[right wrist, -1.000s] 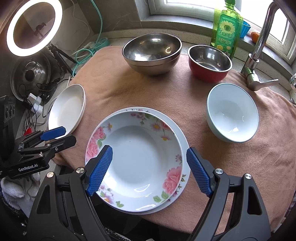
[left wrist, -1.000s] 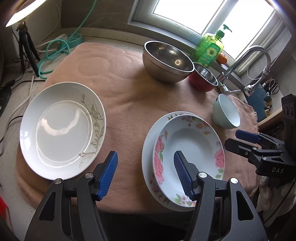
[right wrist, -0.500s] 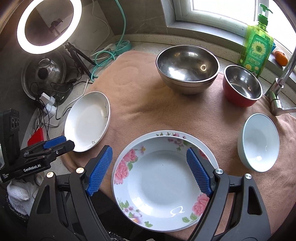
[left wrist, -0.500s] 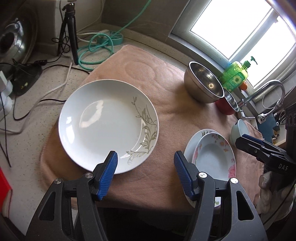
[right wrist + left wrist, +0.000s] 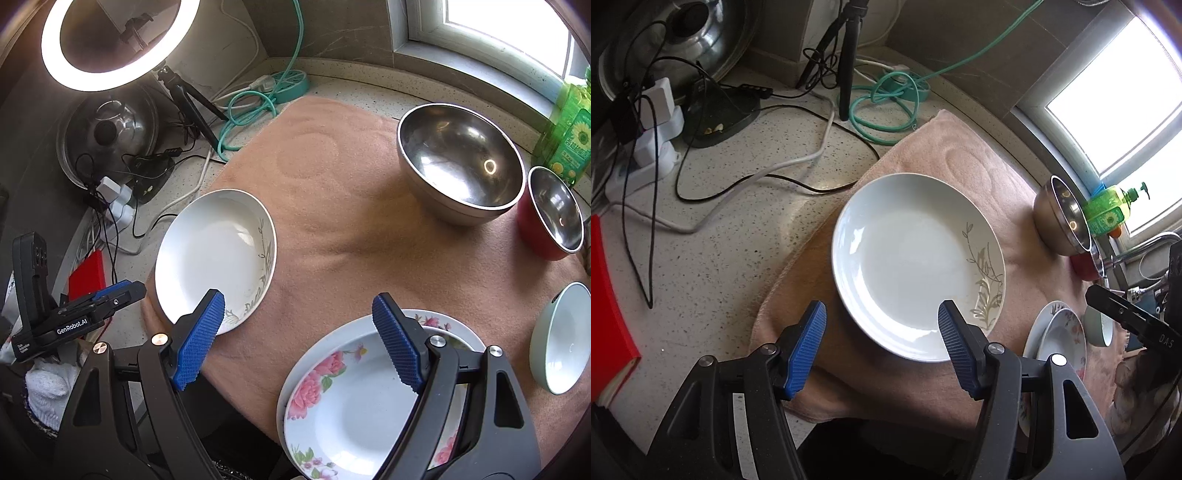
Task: Organize plates and bowls
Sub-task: 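Reach both grippers to the white leaf-pattern plate and close on its rim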
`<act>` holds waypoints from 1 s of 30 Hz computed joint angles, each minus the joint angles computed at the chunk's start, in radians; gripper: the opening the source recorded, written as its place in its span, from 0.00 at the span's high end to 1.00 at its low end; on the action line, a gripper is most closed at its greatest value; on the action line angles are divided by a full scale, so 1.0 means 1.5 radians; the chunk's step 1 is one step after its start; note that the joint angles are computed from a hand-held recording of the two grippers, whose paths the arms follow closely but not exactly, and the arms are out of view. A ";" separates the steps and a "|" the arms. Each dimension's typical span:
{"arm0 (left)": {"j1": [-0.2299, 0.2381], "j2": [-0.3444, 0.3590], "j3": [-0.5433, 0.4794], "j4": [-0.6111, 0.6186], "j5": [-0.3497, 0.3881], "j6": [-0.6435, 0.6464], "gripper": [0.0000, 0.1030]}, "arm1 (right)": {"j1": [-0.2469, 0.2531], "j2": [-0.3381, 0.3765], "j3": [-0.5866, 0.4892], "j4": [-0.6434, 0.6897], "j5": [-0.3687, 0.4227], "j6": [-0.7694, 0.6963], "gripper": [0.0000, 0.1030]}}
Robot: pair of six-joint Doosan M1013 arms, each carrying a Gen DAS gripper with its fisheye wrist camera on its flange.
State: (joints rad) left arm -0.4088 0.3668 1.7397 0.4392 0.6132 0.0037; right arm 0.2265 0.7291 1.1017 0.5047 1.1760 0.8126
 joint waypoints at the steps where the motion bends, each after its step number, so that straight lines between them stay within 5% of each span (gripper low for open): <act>1: 0.003 -0.002 0.004 -0.001 -0.001 -0.003 0.39 | 0.002 0.004 -0.005 0.001 0.006 0.004 0.18; 14: 0.028 0.001 0.025 -0.030 -0.036 0.008 0.41 | 0.025 0.057 -0.068 -0.001 0.061 0.059 0.19; 23: 0.041 0.012 0.022 -0.072 -0.059 0.057 0.64 | 0.036 0.094 -0.112 -0.025 0.101 0.094 0.55; 27: 0.045 0.014 0.021 -0.079 -0.062 0.066 0.78 | 0.038 0.103 -0.121 -0.032 0.108 0.099 0.63; 30: 0.049 0.016 0.020 -0.088 -0.064 0.074 0.79 | 0.039 0.110 -0.130 -0.035 0.116 0.101 0.68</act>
